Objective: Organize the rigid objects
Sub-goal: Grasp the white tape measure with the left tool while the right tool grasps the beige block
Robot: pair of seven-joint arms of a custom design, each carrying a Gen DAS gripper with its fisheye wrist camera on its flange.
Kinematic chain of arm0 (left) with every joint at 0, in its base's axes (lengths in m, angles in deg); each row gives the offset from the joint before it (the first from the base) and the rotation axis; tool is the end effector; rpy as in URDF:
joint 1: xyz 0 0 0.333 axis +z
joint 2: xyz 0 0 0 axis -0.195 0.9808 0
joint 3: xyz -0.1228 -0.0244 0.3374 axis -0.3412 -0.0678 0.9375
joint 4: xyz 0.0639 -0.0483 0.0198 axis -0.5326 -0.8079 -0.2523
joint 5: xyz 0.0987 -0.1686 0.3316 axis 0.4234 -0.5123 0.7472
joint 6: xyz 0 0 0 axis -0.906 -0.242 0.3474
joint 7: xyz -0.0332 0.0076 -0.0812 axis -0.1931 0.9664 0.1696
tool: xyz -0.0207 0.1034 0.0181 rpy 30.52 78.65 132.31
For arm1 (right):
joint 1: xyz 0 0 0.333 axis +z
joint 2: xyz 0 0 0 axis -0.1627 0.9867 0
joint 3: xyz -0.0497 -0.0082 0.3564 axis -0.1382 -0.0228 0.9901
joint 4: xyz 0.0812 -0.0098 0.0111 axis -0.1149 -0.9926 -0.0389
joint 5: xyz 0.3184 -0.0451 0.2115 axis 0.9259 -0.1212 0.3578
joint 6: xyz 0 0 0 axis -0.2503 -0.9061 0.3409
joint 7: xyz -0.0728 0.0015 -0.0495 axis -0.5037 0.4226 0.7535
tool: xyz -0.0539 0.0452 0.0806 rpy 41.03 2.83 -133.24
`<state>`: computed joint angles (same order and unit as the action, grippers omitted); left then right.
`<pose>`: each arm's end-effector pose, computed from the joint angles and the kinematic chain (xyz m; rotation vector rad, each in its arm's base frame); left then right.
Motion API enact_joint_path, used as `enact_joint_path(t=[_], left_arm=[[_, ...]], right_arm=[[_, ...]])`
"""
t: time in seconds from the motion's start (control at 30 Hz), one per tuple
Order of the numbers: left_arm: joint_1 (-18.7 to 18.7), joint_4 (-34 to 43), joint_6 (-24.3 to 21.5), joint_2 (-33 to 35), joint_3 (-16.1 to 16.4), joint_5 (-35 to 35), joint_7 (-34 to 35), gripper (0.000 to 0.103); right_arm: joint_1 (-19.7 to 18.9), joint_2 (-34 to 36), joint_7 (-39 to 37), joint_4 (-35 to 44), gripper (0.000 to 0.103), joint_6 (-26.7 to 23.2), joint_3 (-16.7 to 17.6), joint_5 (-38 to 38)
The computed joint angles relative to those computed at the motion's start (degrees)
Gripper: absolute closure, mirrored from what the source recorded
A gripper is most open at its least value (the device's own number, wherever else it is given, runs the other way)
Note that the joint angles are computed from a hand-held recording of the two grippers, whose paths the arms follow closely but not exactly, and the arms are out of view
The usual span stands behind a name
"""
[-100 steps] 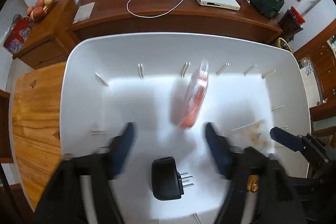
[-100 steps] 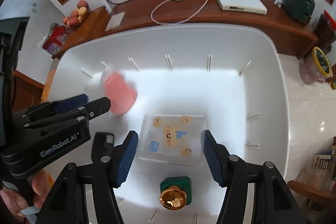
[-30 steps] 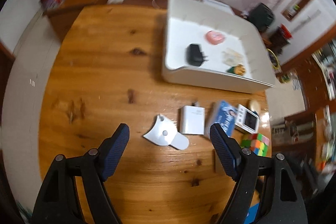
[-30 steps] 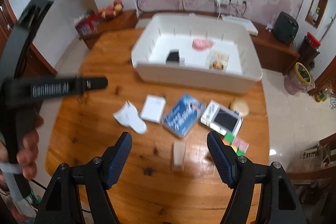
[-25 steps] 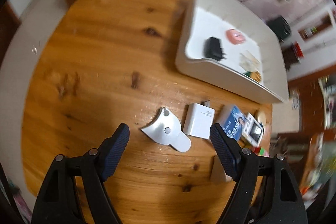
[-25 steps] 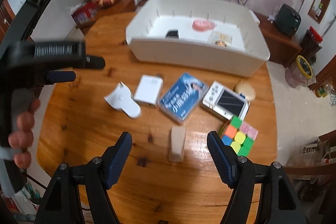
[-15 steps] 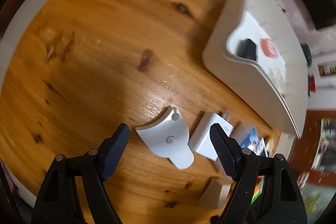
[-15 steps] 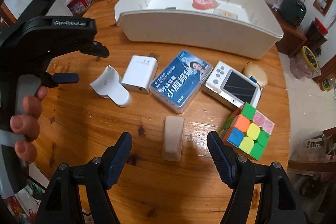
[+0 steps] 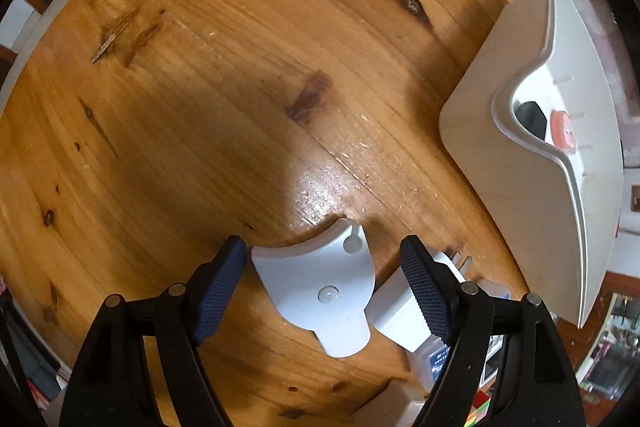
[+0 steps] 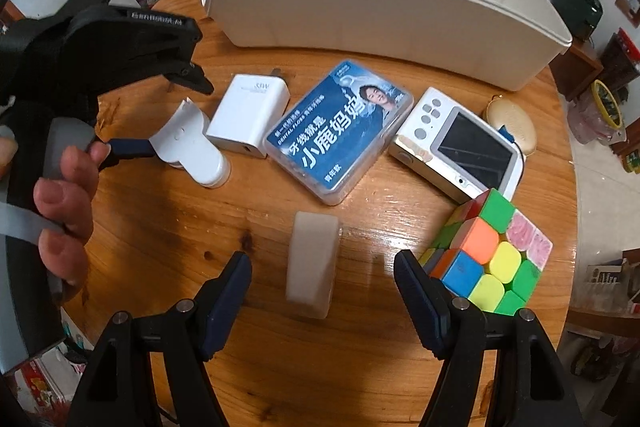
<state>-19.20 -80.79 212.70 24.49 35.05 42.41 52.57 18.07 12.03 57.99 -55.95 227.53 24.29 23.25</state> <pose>0.4963 -0.1694 0.3697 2.7674 -1.2247 0.3125 0.4379 0.3131 0.3896 -2.2641 1.7847 -0.1004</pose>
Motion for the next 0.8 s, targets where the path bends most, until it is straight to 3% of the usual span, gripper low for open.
enact_joint_path(t=[0.23,0.43,0.63,0.8], left_arm=[[-1.02,-0.39,-3.29,-0.94,0.1,3.9,-8.08,0.023],[-1.74,1.88,-7.79,0.04,-0.11,7.39,-11.06,0.038],[-1.4,1.23,-8.1,-0.45,-0.34,4.8,-6.37,0.039],[-0.95,1.19,-7.57,-0.59,-0.51,1.89,0.99,0.039]], right_arm=[[0.0,1.77,-2.03,1.45,0.043,-1.39,-0.18,1.03],[0.4,2.79,-2.43,2.43,0.056,-2.89,-0.36,1.36],[0.41,2.99,-4.49,1.86,0.075,-2.12,0.12,4.51],[1.77,2.86,-2.01,0.84,0.076,-0.31,0.04,1.9]])
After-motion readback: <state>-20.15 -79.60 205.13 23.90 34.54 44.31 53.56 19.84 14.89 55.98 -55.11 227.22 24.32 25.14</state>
